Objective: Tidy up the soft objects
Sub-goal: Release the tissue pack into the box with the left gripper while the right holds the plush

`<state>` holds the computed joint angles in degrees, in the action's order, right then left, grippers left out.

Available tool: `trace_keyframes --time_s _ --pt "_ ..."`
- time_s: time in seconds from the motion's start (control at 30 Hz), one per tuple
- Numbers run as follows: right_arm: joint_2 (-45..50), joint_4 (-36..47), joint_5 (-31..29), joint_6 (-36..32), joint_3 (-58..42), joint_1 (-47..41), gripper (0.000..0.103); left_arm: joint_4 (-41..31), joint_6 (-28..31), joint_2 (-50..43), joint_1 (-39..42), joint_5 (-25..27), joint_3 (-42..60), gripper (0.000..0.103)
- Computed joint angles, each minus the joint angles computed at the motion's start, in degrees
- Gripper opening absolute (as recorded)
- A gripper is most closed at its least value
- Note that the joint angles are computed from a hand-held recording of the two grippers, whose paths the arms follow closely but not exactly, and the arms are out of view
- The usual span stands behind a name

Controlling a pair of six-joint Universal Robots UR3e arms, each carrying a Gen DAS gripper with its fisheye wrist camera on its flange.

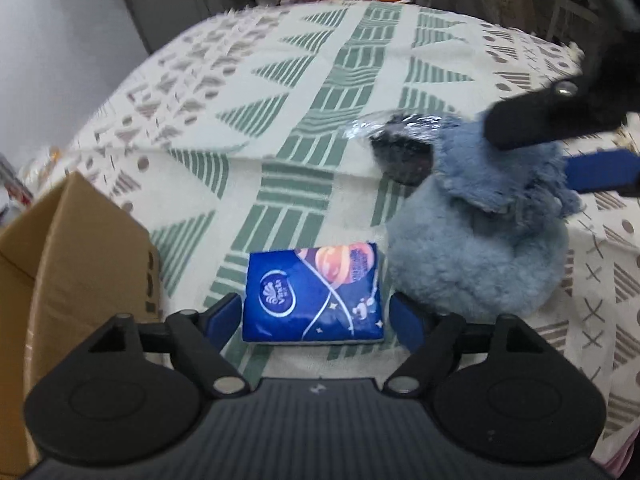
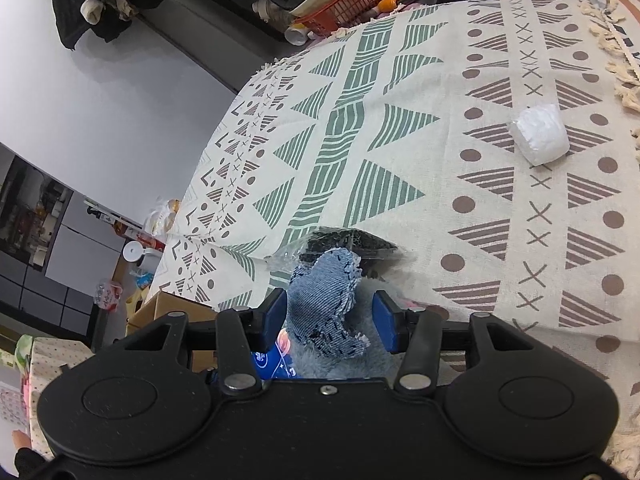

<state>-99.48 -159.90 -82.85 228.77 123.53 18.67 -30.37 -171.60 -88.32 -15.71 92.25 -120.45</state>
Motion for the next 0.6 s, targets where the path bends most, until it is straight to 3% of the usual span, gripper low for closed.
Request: trace_keyframes --time_s 0.17,0.23,0.37,0.6 --pt "0.12 -0.18 -0.27 -0.18 0.01 0.14 0.048 0.01 -2.89 0.77 3.71 -4.5 -1.2 0.082" --pt "0.55 -0.67 -0.32 -0.32 -0.15 0.3 0.046 -0.66 -3.76 1.49 4.48 -5.45 -1.49 0.075" --pt "1.02 -2.43 -0.71 -1.03 0.26 0.5 0.023 -2.21 -5.34 2.54 4.57 -4.93 -1.12 0.073" --pt "0.31 -4.81 0.4 -1.84 1.28 0.25 0.014 -4.79 -6.25 7.48 5.16 -4.07 -0.79 0.072"
